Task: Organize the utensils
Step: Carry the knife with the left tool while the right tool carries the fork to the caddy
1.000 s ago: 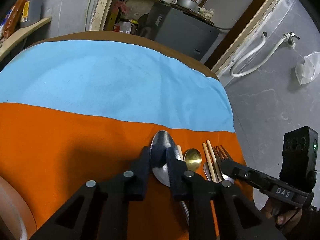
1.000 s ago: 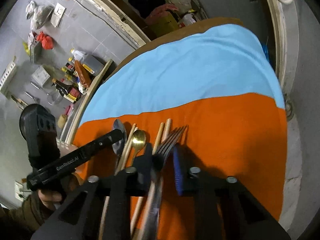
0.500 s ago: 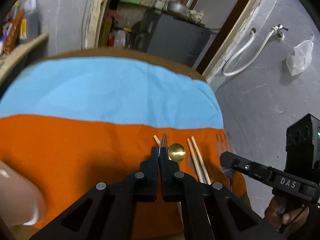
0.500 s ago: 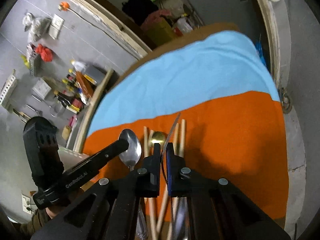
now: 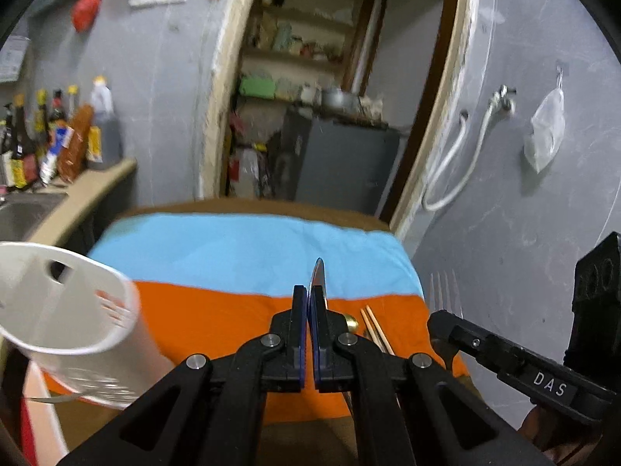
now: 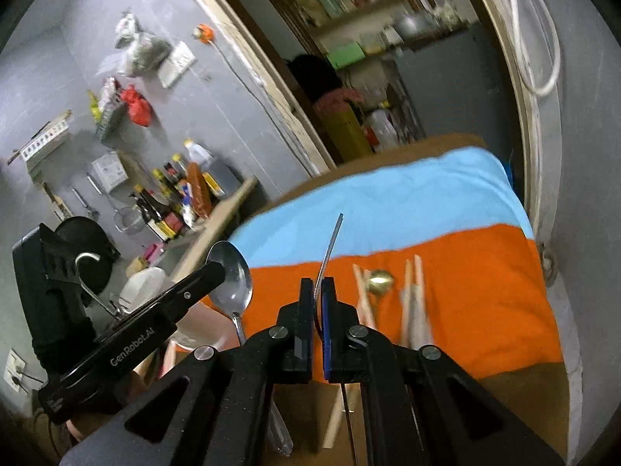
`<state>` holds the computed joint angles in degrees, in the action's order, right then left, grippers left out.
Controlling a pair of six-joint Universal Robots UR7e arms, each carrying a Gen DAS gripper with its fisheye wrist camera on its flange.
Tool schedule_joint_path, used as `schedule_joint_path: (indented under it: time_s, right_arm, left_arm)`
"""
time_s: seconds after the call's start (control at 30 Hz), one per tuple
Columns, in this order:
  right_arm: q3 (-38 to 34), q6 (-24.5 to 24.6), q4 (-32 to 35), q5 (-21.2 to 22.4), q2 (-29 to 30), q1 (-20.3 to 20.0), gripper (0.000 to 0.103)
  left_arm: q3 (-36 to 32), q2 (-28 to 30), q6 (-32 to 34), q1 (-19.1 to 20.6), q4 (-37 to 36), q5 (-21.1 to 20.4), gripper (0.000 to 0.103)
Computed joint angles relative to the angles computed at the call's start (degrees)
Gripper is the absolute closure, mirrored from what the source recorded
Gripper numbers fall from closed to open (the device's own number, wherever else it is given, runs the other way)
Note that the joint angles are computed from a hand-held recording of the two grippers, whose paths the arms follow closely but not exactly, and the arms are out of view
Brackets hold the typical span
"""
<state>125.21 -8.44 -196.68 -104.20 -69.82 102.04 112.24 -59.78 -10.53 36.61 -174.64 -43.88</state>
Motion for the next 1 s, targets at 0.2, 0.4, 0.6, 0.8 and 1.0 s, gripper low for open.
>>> schedule_joint_path:
  time_s: [0.2,0.4,0.6,0.8,1.0]
  right_arm:
    - [-2.18,1.3,-1.98,0.09,1.83,4.67,0.099]
    - [-7.12,1.33,-7.68,3.28,6.98,8.06,0.099]
    - [-14.41,0.88,-12.5,6.94,13.92,11.27,0.099]
    - [-22.84,0.13,-18.12,10.42,22.23,13.61,0.099]
    - [-27.18,1.73,-20.58,12.37,27.58,13.49,0.099]
  left_arm:
    - [1.95,-4.27,5.72,-1.42,-5.6,3.48,0.101]
    - [1.04,-9.01,11.69,-1.14,-5.99,4.47,0.101]
    - [-1.0,-12.16,19.25,-0.13,-10.77,8.26,0.101]
    - [-4.87,-10.74,33.15,2.17,-23.22,13.3,0.101]
    - [-8.32,-8.41,43.2,5.69,-31.14,13.65,0.101]
